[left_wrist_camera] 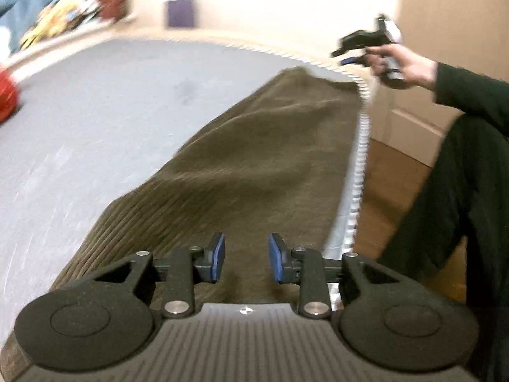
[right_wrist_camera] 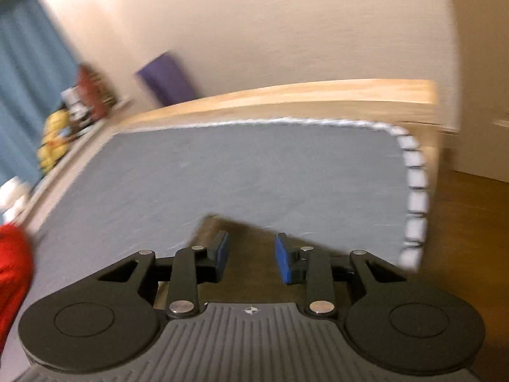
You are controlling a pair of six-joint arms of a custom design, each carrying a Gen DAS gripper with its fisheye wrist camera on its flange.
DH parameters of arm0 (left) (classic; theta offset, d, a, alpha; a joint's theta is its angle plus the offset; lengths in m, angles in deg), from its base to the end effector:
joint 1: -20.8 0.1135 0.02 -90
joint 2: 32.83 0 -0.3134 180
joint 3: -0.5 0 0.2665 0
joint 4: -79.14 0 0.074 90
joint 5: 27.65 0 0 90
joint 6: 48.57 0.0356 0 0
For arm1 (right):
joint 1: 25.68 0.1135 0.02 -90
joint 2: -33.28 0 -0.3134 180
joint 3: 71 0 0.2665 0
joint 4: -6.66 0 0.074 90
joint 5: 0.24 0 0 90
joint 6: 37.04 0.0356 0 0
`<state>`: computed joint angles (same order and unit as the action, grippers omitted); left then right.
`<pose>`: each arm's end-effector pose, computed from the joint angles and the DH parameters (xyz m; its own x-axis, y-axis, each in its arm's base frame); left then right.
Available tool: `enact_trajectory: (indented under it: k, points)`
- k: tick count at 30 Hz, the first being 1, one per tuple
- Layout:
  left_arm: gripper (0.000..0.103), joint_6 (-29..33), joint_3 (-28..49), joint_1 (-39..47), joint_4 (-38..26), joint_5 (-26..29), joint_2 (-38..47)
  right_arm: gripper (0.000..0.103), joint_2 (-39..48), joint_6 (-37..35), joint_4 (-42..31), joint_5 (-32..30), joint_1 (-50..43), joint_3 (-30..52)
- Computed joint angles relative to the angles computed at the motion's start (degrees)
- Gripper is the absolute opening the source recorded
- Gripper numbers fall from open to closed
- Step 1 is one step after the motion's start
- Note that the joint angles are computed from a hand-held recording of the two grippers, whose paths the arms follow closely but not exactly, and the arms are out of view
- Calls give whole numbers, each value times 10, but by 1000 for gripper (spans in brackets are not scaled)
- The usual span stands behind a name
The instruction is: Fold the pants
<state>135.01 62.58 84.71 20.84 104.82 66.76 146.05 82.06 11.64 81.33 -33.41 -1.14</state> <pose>0.1419 0.2350 0.1605 -0.6639 0.3183 -0.6767 0.4799 0.8753 -0.0591 0.4195 -0.0517 0.1539 -0.5232 0.5565 -0.6454 0.3124 0.8299 0.4623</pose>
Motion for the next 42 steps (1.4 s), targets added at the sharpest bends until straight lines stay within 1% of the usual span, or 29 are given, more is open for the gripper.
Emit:
enact_trajectory:
  k: [2, 3, 4, 5, 9, 10, 12, 13, 15, 18, 20, 22, 23, 24, 25, 26, 28, 29, 31, 32, 33, 34, 35, 36, 37, 38, 39, 40, 42]
  points:
    - [32, -76, -27, -29, 101, -77, 3, 37, 26, -10, 10, -30, 10, 21]
    - [31, -97, -46, -46, 155, -127, 7, 40, 40, -12, 4, -40, 15, 35]
    - [31, -89, -56, -50, 180, -151, 13, 44, 53, -12, -13, -41, 22, 55]
    - [31, -79, -54, -45, 173, -139, 12, 45, 68, -11, -23, -40, 28, 73]
    - [31, -74, 19, -1, 66, -40, 17, 49, 122, 9, -31, -20, 41, 130]
    - [31, -80, 35, 13, 50, -16, 18, 50, 128, 9, -25, -10, 47, 134]
    - [31, -121, 65, 28, 40, 19, 23, 53, 153, -10, -26, 25, 56, 164]
    - [32, -149, 75, 36, 48, 29, 25, 56, 168, -25, -30, 45, 59, 183]
    - [33, -207, 105, 50, 61, 38, 34, 57, 183, -46, -20, 75, 66, 189]
    - [34, -320, 135, 65, 125, 23, 51, 57, 224, -92, -23, 98, 65, 238]
    - [35, -379, 149, 74, 157, 3, 63, 57, 236, -124, -28, 81, 60, 257]
    - [35, -411, 160, 81, 171, -15, 71, 54, 250, -167, -47, 26, 54, 279]
    - [35, -418, 169, 85, 170, -20, 75, 53, 255, -194, -58, 11, 54, 288]
    - [35, -423, 182, 90, 164, -25, 79, 46, 257, -225, -61, 10, 57, 291]
    - [35, -429, 185, 90, 167, -28, 80, 30, 260, -261, -62, 17, 62, 293]
    - [35, -436, 181, 88, 175, -30, 79, 25, 262, -281, -66, 16, 64, 296]
    - [35, -445, 183, 89, 178, -29, 76, 16, 263, -282, -59, -1, 58, 295]
    - [35, -450, 179, 87, 184, -27, 74, 16, 262, -278, -32, -2, 57, 287]
    - [35, -459, 173, 85, 193, -22, 76, 15, 253, -256, 61, 54, 64, 253]
    - [35, -456, 168, 87, 196, -18, 78, 15, 252, -227, 94, 91, 66, 247]
    - [35, -454, 166, 85, 195, -17, 79, 15, 255, -199, 105, 132, 70, 250]
    - [35, -459, 148, 76, 216, -20, 76, 17, 260, -179, 83, 156, 73, 266]
    - [35, -451, 148, 76, 210, -18, 75, 19, 268, -170, 44, 154, 73, 288]
    - [35, -443, 148, 76, 207, -15, 78, 22, 275, -170, 5, 155, 74, 306]
    - [35, -432, 148, 76, 201, -12, 81, 29, 280, -183, -9, 177, 80, 311]
    - [35, -421, 147, 77, 197, -11, 82, 35, 280, -204, 4, 211, 88, 303]
    - [35, -407, 148, 80, 186, -9, 84, 48, 277, -217, 16, 240, 92, 294]
    - [35, -391, 152, 82, 172, -8, 89, 51, 270, -217, 28, 253, 94, 283]
    - [34, -352, 168, 86, 134, -19, 109, 51, 246, -207, 62, 258, 90, 251]
